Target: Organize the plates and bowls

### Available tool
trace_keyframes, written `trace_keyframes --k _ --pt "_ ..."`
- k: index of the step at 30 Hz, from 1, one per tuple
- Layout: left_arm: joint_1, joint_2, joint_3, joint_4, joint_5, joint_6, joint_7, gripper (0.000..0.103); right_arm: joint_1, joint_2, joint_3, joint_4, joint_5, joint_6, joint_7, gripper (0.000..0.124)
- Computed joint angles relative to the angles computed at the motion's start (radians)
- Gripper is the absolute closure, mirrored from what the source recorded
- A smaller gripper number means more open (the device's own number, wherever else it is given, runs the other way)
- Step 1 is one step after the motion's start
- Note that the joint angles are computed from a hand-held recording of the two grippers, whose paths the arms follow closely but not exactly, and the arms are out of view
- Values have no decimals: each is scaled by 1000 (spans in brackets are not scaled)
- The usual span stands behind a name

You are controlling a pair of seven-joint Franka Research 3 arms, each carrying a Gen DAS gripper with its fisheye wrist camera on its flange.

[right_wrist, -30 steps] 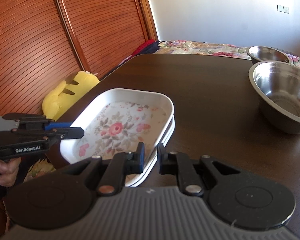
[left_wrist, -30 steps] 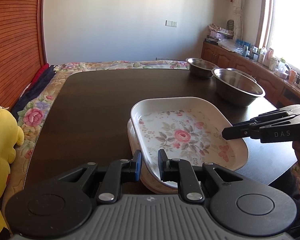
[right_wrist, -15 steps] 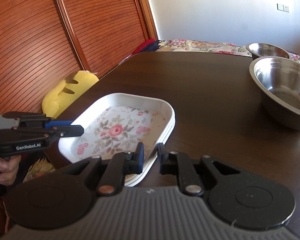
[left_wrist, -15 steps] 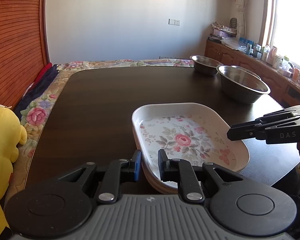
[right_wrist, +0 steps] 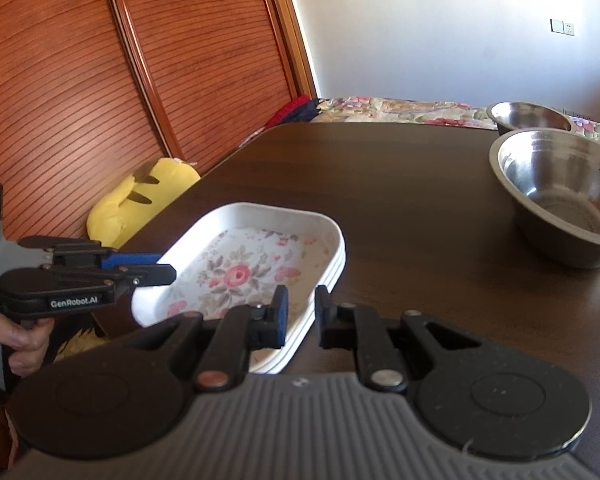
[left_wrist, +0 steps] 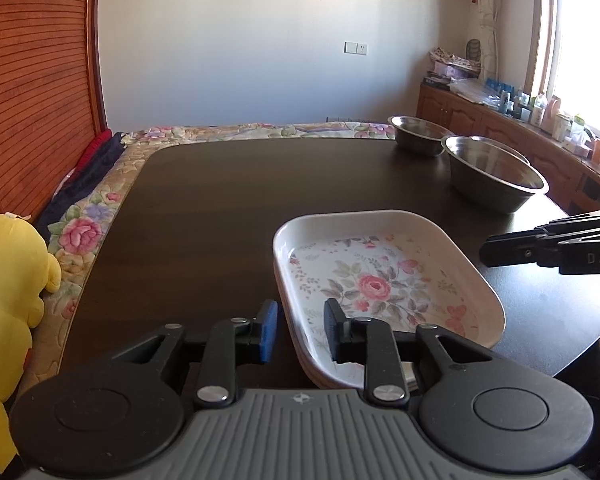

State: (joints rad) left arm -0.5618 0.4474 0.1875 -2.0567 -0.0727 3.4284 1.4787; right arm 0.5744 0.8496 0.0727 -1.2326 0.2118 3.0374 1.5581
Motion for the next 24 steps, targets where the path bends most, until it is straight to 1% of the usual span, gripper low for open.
trace_keyframes --k 2,5,6,9,10,12,15,16,19,21,22,24 --pt "-23 1 22 3 -14 4 9 66 1 -11 -5 -20 1 24 0 108" --pt "-80 7 75 11 -56 13 37 66 3 -24 -15 -45 6 58 5 108" --pt "-84 8 77 13 -65 19 43 65 7 -30 -25 -57 7 72 9 108" --pt "-73 10 60 30 -76 30 62 61 18 -51 -55 -97 13 117 23 108" --pt "-78 14 62 39 -86 32 71 59 17 -59 -58 -113 17 134 24 108" --pt "-76 23 53 63 -94 32 83 58 -9 -76 -35 -144 25 170 9 108" --pt "-63 47 30 113 -83 23 91 56 -6 -100 -57 -188 44 221 2 108" --pt "-56 57 21 131 -74 19 89 56 -4 -107 -68 -202 52 237 0 108" --pt "-17 94 -28 201 -28 -6 63 56 28 -124 -130 -236 86 275 -4 108" --pt "-6 122 -44 254 4 -33 37 56 47 -135 -168 -260 113 296 -10 108" --pt "-5 139 -49 284 20 -48 24 55 51 -140 -182 -271 126 308 -17 108" --pt "-1 168 -60 337 50 -74 1 53 44 -142 -186 -280 150 324 -30 108"
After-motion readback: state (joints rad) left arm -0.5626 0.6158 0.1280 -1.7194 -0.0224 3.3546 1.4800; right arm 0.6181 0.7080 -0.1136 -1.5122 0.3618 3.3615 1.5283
